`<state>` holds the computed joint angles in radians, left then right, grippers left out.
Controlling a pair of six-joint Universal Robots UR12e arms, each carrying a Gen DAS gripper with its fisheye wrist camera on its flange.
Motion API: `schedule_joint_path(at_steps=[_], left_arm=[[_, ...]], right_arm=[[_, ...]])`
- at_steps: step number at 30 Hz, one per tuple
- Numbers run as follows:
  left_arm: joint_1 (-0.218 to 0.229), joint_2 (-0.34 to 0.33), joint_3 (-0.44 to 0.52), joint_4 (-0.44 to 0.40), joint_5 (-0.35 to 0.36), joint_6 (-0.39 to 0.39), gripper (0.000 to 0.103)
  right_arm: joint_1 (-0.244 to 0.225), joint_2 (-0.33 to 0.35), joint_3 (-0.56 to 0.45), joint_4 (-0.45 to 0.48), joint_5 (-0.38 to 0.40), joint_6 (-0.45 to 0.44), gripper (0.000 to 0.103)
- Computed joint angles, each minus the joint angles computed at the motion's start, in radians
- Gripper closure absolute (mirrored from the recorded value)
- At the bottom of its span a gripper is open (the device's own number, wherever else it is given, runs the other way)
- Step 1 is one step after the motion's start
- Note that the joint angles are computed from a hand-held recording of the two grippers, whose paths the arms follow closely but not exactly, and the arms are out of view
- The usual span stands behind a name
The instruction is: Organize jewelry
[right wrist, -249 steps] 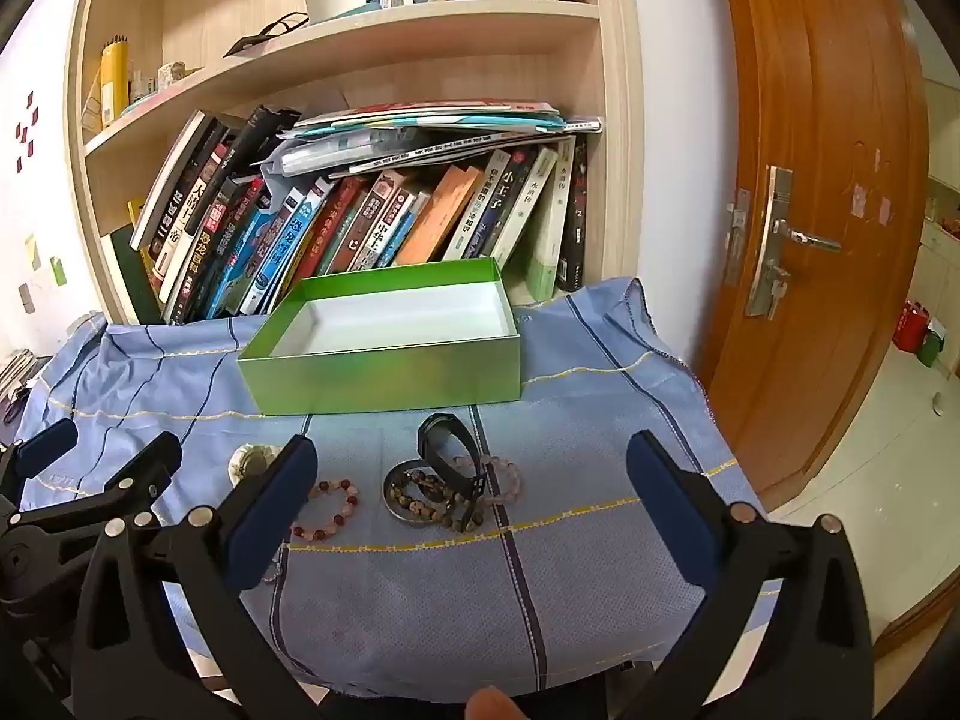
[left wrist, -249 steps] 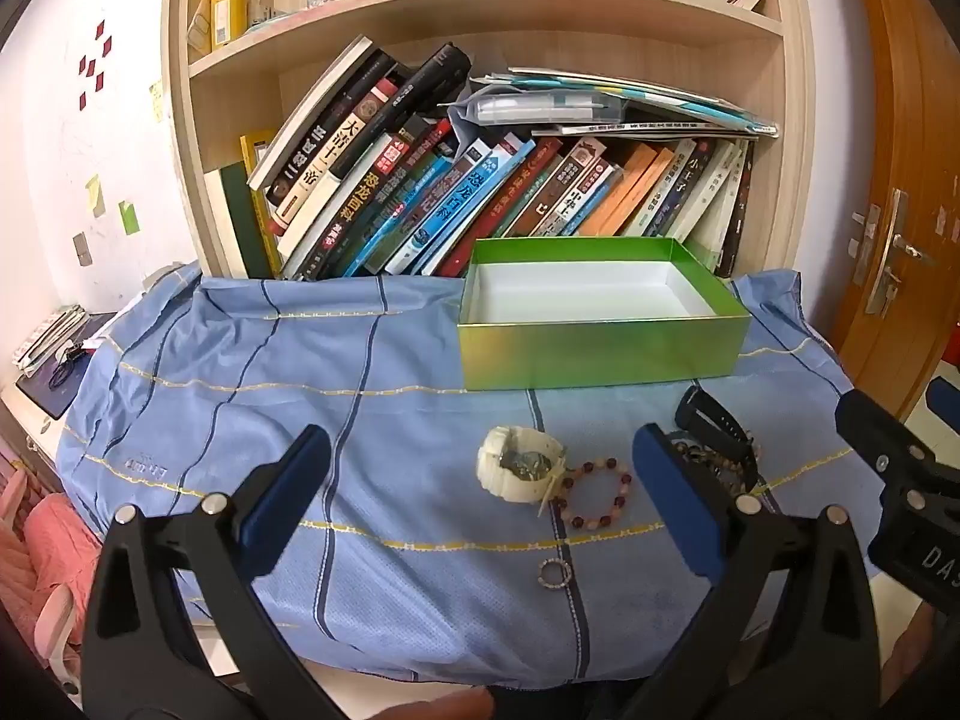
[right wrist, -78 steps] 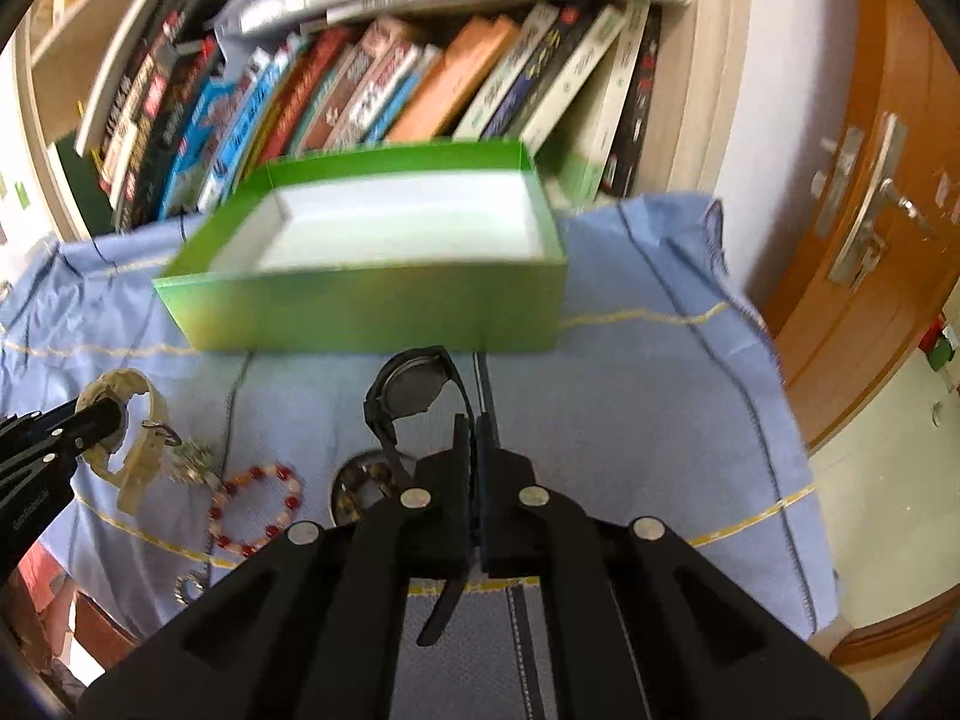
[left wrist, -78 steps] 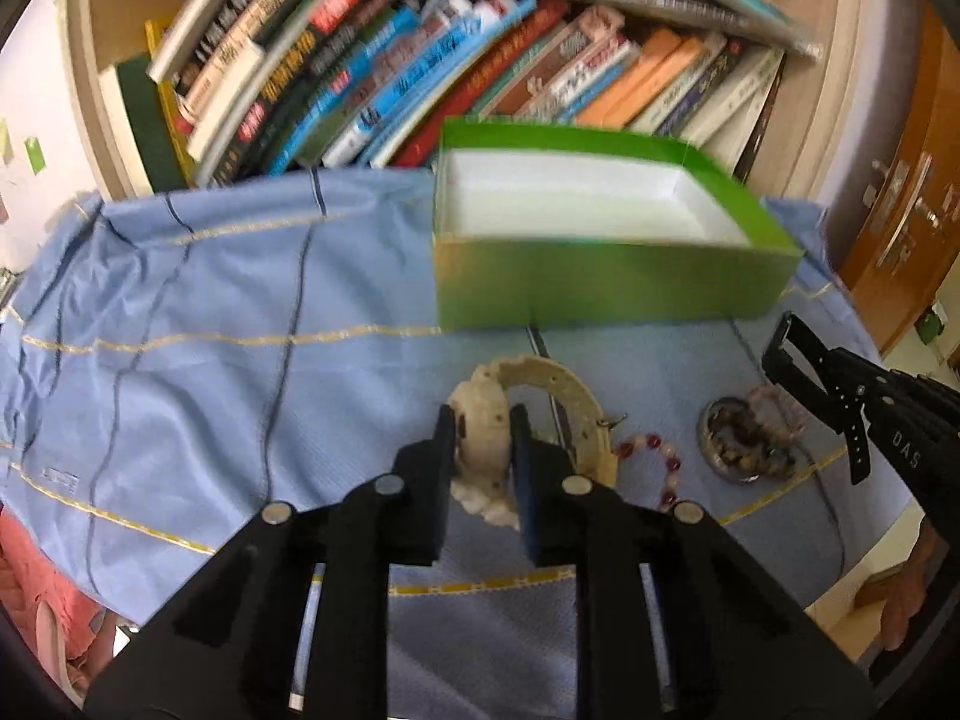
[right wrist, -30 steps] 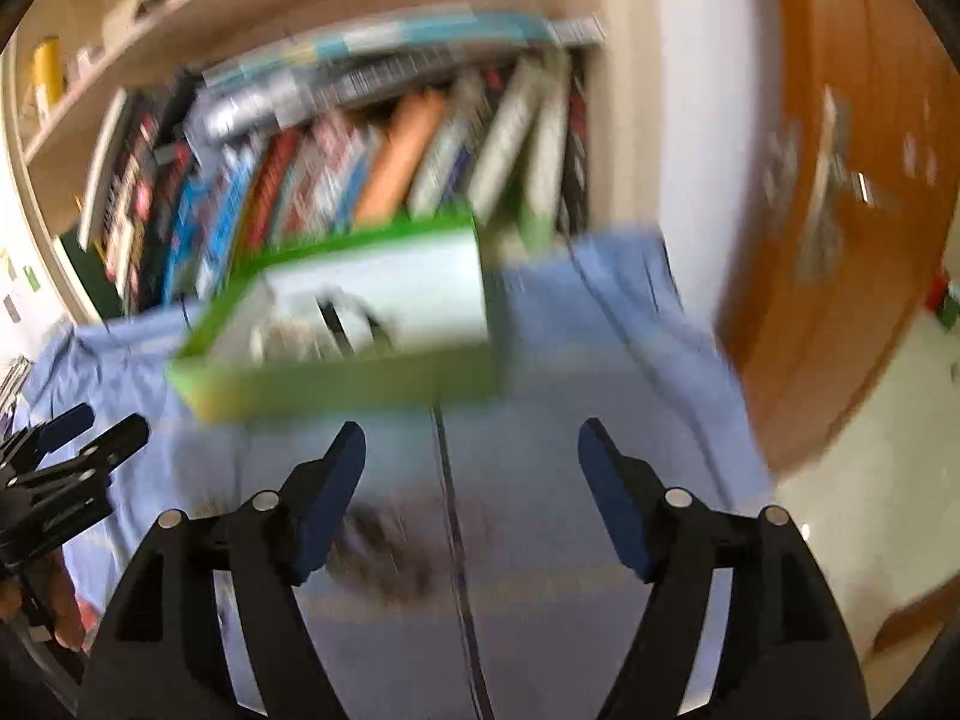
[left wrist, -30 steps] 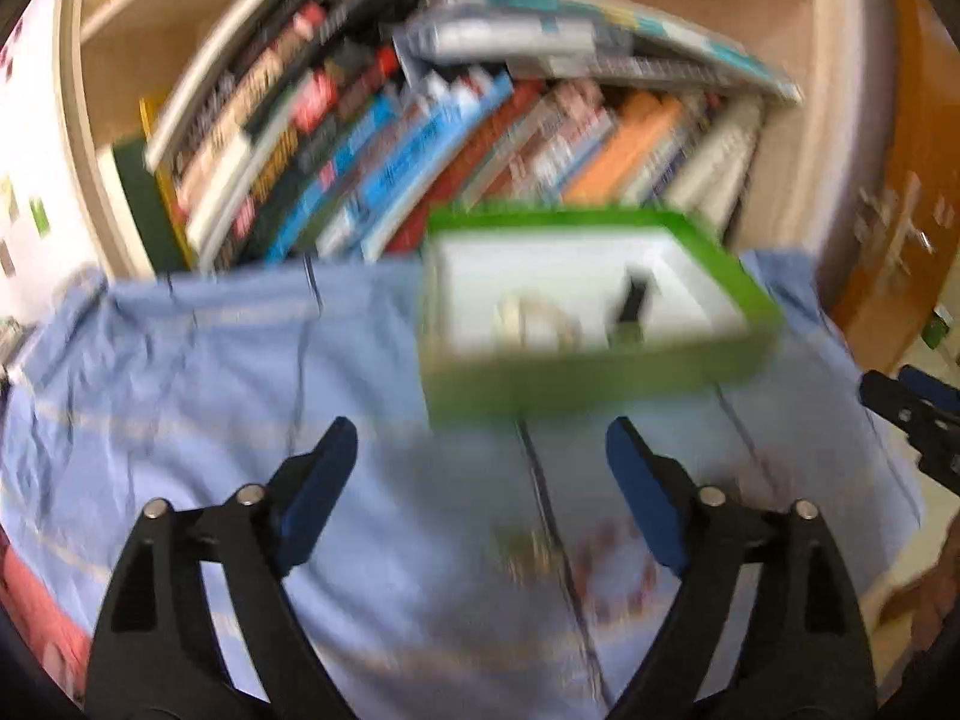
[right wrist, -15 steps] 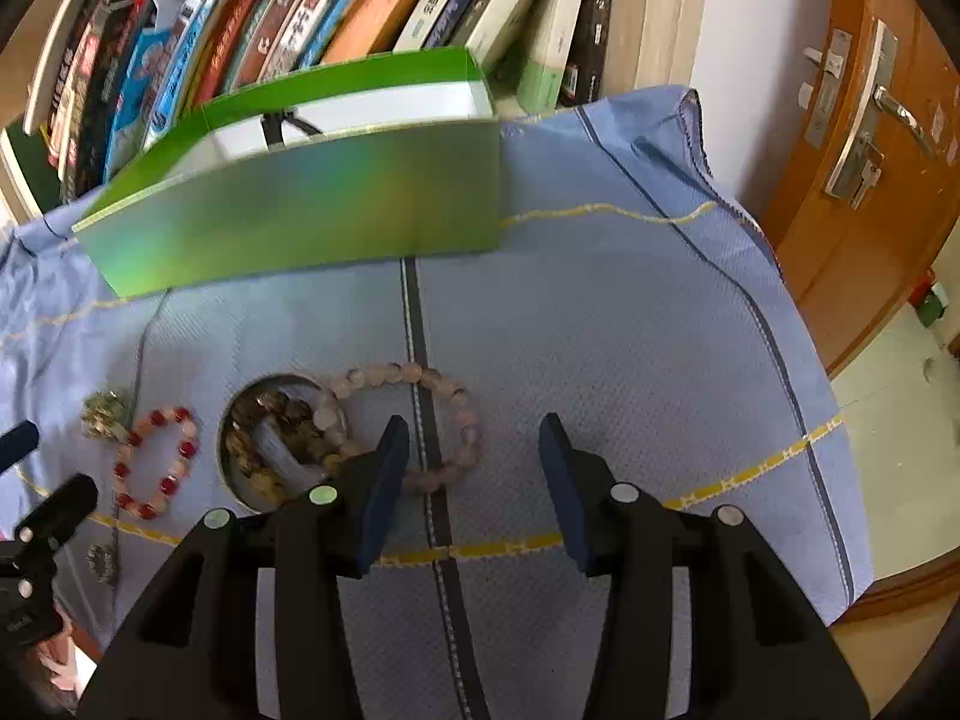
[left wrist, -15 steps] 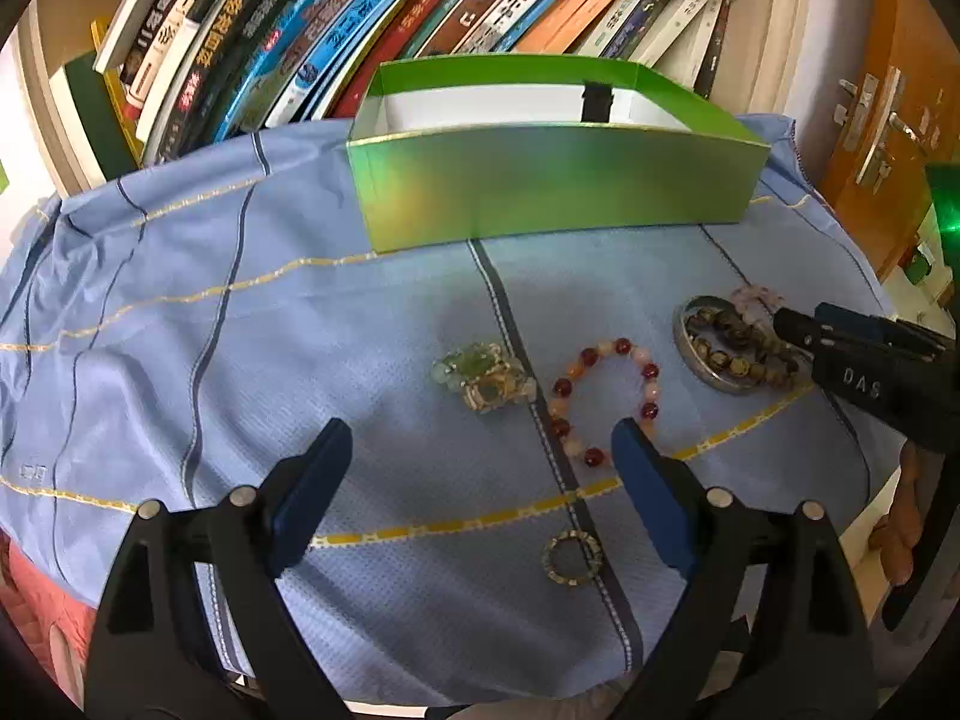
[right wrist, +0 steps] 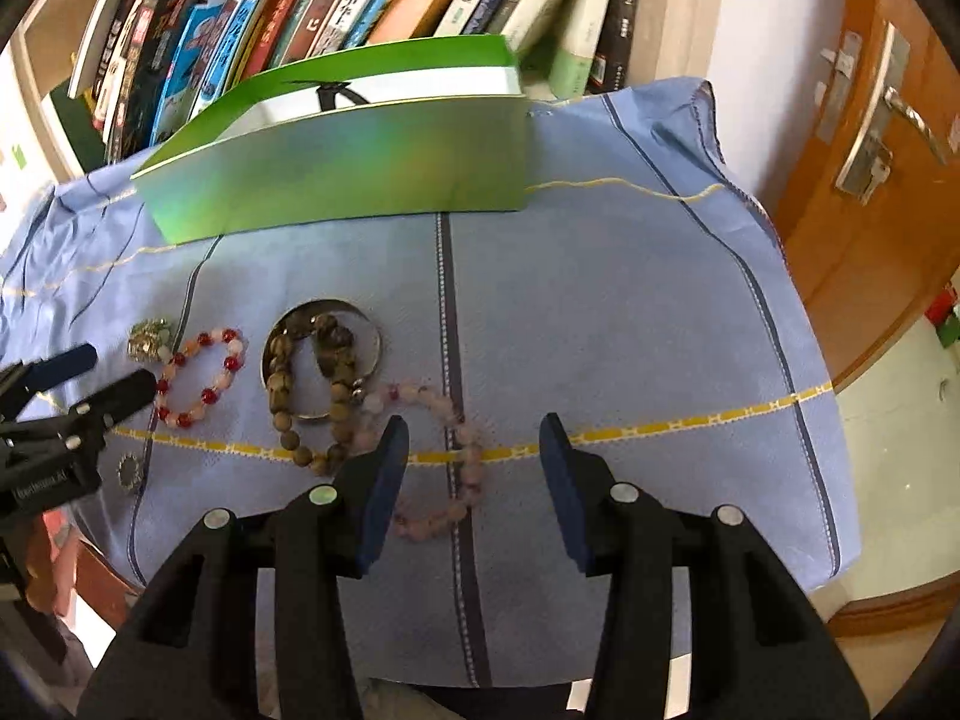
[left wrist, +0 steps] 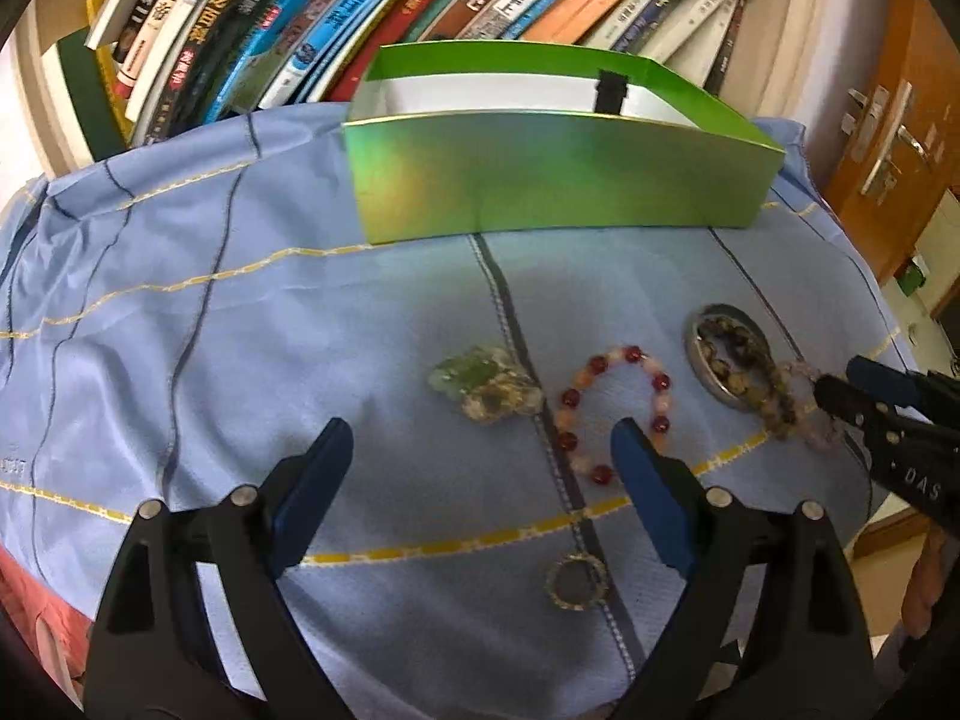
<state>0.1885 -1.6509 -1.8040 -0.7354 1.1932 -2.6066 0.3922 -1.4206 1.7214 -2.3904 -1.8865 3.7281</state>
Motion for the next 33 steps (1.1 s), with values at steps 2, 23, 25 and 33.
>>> schedule_joint_path(at_steps=[2,23,25,33], left_arm=[[-0.001,-0.007,0.008,-0.014,0.002,-0.022,0.041],[0.025,-0.010,0.015,0.059,0.023,-0.088,0.037],[0.021,-0.011,0.014,0.053,0.018,-0.075,0.037],[0.006,-0.034,0.024,0.016,0.017,-0.073,0.070]], right_arm=[[-0.002,-0.002,0.004,-0.002,-0.001,0.003,0.056],[0.006,0.002,0.003,-0.013,-0.026,0.022,0.056],[0.007,0.007,-0.002,-0.014,-0.020,0.015,0.056],[0.011,0.016,-0.010,-0.013,-0.012,0.005,0.056]])
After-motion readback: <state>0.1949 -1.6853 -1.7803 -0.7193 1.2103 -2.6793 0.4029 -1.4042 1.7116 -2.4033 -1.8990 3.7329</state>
